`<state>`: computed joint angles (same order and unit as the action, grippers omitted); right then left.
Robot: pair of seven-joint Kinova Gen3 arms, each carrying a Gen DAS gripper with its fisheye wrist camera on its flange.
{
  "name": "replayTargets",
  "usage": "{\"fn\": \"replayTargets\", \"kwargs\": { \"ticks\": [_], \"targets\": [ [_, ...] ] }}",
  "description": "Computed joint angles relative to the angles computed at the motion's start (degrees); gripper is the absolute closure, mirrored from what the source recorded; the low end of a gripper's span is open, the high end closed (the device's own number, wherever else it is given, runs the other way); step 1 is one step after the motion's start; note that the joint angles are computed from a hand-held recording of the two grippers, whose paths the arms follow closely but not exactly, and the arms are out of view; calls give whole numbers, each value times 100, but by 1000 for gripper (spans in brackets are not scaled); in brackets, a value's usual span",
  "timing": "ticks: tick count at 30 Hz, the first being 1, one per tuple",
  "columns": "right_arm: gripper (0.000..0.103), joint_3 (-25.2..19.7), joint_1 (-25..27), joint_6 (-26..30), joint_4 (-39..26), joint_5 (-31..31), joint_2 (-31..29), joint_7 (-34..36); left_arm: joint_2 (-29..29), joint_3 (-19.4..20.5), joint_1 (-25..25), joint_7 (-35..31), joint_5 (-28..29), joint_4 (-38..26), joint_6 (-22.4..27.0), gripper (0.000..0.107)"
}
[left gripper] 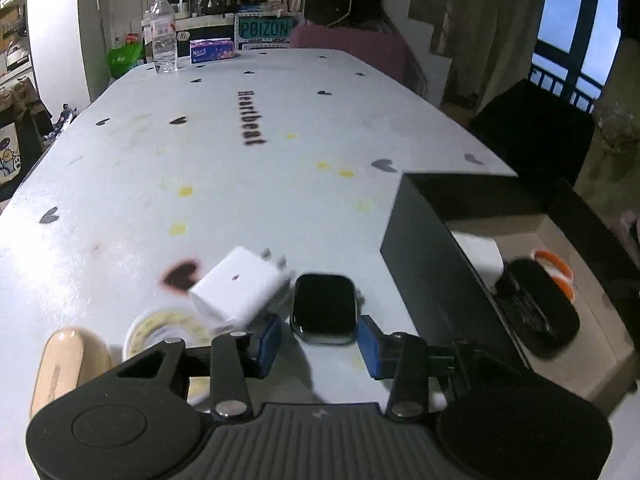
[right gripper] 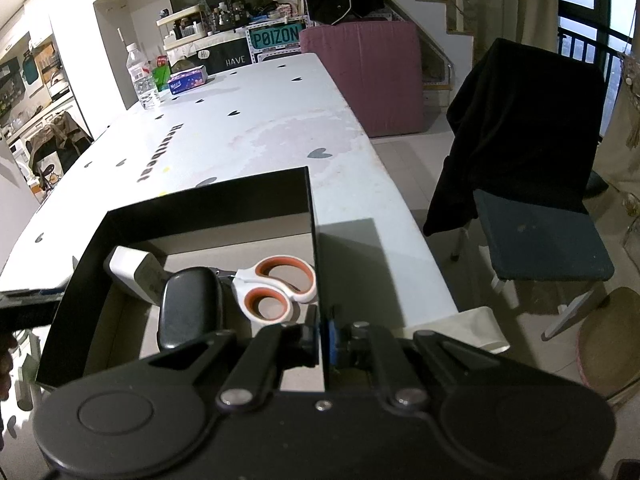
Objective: Organize rigid objects
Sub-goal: 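Withdraw the left tool and move it toward the black smartwatch, then grasp the black smartwatch with the left tool and lift it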
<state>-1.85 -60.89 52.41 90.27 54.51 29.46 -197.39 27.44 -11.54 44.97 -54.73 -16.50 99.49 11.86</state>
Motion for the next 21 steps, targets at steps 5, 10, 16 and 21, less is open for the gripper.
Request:
{"fn": "replayTargets", "kwargs": {
  "ticks": [5,10,16,21],
  "targets": [
    [98,-4,-7,24,-30,-6,19,11,188,-145,53,-149,3,-103,-279,54],
    [98,4,-8,34,-50,-17,33,39,319,-498,323,-186,190,-188,-375,54],
    [98,8,-16,38,-58,-22,37,41,360,-888,707,-381,151,-123,-421,57],
    [98,11,-21,43,-61,-23,39,40,322,-1005,820,-492,222,-14,-504,57]
  ]
}}
